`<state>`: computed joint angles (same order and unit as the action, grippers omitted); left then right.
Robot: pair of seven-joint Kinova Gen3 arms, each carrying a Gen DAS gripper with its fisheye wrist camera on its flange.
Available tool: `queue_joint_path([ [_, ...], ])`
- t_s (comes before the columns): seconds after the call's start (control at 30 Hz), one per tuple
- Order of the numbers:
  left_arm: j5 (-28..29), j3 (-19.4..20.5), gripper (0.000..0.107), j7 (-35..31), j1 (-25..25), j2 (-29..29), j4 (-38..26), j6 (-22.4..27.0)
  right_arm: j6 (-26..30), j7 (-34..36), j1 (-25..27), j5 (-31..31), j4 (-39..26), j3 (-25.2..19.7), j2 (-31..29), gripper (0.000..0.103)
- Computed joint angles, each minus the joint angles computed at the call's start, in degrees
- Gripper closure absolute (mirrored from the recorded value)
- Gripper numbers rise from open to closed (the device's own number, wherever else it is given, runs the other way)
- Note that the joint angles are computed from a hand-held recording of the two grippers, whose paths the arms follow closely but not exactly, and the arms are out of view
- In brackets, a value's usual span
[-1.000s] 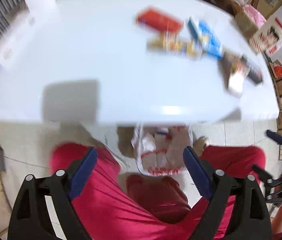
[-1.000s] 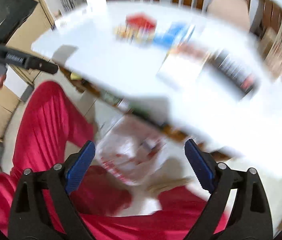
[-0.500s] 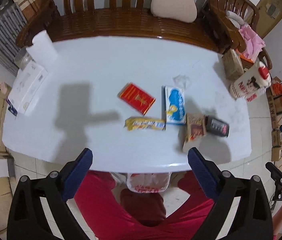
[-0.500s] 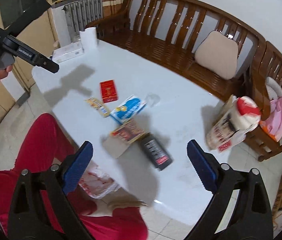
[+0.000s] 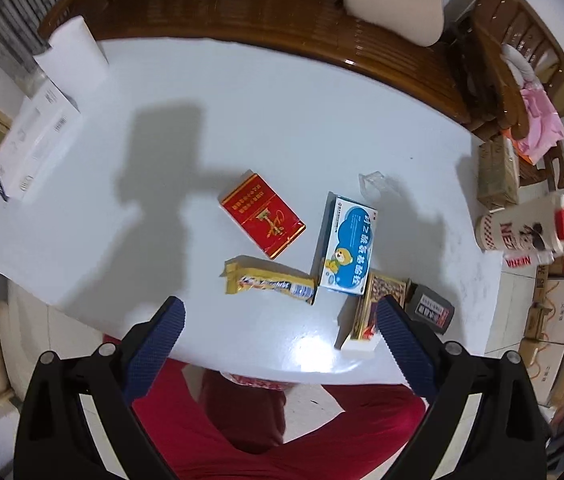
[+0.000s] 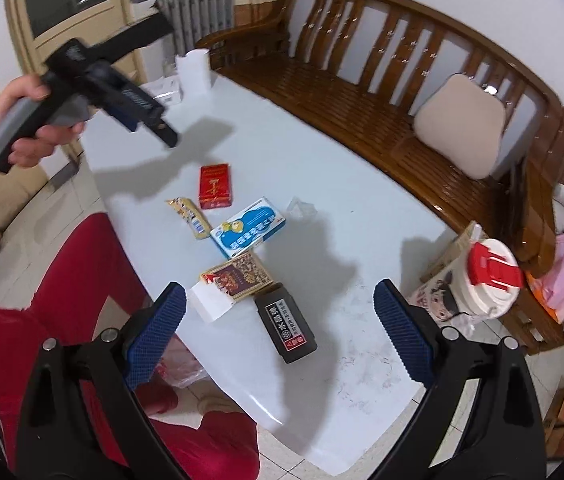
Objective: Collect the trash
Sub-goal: 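Raise both tools back over the table toward the remaining items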
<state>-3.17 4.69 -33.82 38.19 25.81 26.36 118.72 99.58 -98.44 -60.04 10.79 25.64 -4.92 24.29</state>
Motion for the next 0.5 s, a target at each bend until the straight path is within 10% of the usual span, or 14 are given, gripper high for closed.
queue_joint_path([
  [0.5,6.0,0.9,0.014,3.1,-8.1,0.7,15.3,-12.5,1.1,7.4,6.3,-7.2,4.4,-2.6,5.2,0.01],
])
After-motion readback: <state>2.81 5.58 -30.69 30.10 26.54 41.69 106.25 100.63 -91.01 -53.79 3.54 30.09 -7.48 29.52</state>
